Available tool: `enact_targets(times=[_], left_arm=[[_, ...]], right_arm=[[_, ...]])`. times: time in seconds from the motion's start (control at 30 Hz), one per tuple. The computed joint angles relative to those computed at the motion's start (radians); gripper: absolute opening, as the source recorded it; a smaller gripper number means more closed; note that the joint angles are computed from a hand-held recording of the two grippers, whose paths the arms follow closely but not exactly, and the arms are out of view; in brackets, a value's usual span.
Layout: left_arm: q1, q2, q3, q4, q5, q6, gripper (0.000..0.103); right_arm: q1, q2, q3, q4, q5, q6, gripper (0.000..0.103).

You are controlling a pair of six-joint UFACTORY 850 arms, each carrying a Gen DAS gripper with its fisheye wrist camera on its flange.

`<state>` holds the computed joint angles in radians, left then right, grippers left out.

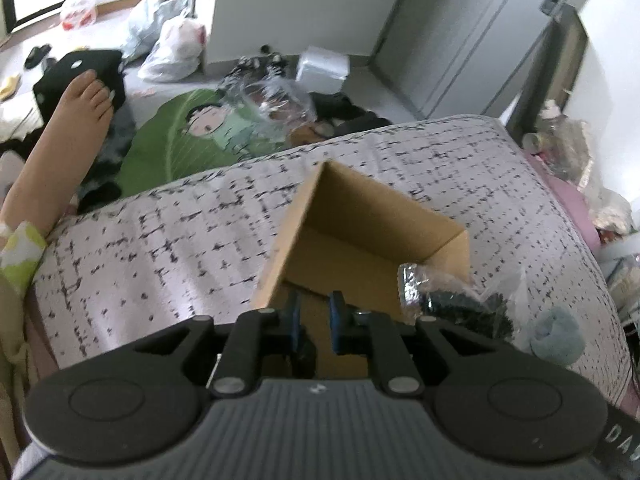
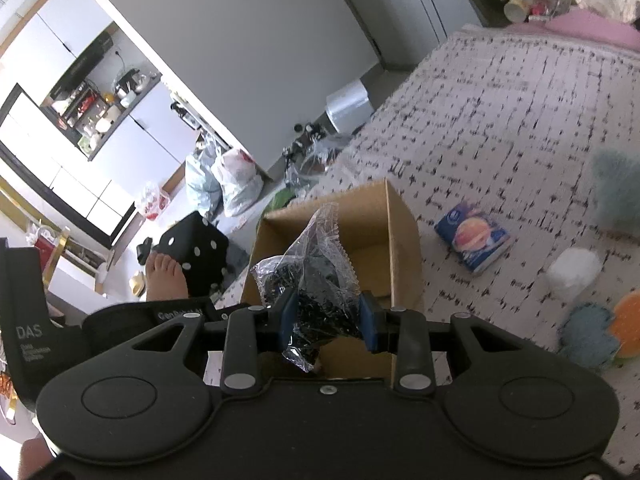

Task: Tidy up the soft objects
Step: 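Carry both items over the cardboard box and open both tools to drop them, then grasp the burger plush with the right tool while the left tool grasps the denim plush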

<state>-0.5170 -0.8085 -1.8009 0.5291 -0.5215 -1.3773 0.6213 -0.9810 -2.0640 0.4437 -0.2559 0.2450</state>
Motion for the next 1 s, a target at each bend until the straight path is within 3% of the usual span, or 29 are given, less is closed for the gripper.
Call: enact_targets(times=[0.27, 0.47, 0.6, 0.7, 0.83, 1.0], left_arm=[[-0.002, 0.016, 0.030, 0.043, 0.006, -0.066, 0.041], [-0.011, 0.014, 0.020, 0.078, -0.022, -0.085, 0.047], [-0.018, 0.019, 0.023, 0.116, -0.031, -0.116, 0.062], [-0.020, 0.022, 0.024, 0.114, -0.022, -0.103, 0.072], [-0.040, 0.012, -0.007, 0.169, -0.059, -0.089, 0.075], [-0.065, 0.002, -0.048, 0.202, -0.086, -0.059, 0.076]], right_arm=[[0.006, -0.049, -0.062, 0.013, -0.088, -0.011, 0.037], [0.001, 0.025, 0.042, 0.095, -0.028, -0.127, 0.045], [-0.014, 0.090, 0.124, 0.054, 0.020, -0.109, 0.050], [-0.030, 0.154, 0.207, -0.035, 0.069, -0.040, 0.061], [-0.056, 0.220, 0.291, -0.197, 0.100, 0.106, 0.064], [-0.082, 0.284, 0.385, -0.419, 0.120, 0.310, 0.081]])
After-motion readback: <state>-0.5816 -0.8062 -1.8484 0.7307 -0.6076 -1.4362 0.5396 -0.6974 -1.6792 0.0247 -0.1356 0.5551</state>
